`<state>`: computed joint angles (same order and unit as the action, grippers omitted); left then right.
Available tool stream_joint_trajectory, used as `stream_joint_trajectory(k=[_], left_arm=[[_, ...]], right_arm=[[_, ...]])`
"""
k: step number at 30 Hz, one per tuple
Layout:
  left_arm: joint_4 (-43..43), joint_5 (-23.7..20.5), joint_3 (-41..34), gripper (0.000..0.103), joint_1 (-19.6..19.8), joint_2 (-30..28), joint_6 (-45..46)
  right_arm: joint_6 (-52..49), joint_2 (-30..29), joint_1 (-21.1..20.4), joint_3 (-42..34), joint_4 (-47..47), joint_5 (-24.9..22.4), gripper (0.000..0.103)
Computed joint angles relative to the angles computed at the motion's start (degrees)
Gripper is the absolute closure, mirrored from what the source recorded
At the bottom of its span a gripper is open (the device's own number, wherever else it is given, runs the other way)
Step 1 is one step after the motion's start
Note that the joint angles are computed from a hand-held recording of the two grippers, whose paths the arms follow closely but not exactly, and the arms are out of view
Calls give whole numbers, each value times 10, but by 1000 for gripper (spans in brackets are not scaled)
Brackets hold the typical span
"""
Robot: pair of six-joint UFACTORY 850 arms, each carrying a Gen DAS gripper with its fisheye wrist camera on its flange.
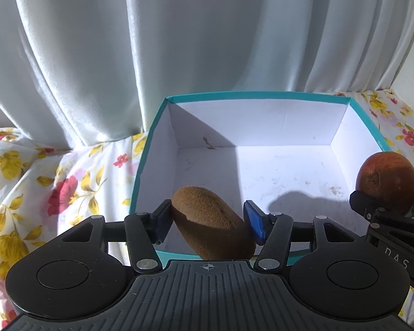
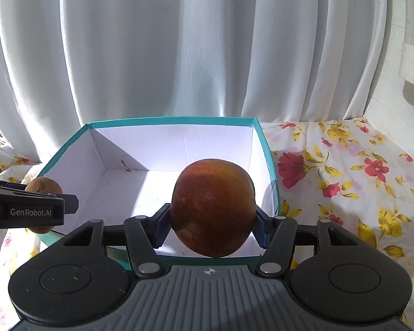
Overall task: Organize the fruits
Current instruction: 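Carry the kiwi into the teal box with the left tool while the right tool carries the apple there, then open the left tool to drop the kiwi while the right tool releases the apple in the box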
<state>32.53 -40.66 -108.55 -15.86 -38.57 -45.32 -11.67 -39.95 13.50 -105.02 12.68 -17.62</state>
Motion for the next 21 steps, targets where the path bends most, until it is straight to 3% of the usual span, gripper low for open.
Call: stream_joint_trajectory(k=[7, 10, 13, 16, 21], left_arm=[[-6, 7, 0, 44, 3, -4, 6], [-22, 4, -9, 60, 5, -11, 23], [-35, 6, -14, 63, 7, -17, 40], [-27, 10, -16, 62, 5, -21, 45], [-18, 34, 5, 42, 5, -8, 36]], right_arm=[[35, -12, 3, -14, -41, -14, 44], [72, -17, 7, -19, -91, -18, 44], [108, -23, 12, -25, -132, -21, 44], [163, -26, 19, -24, -195, -16, 44], [191, -31, 22, -30, -210, -22, 43]])
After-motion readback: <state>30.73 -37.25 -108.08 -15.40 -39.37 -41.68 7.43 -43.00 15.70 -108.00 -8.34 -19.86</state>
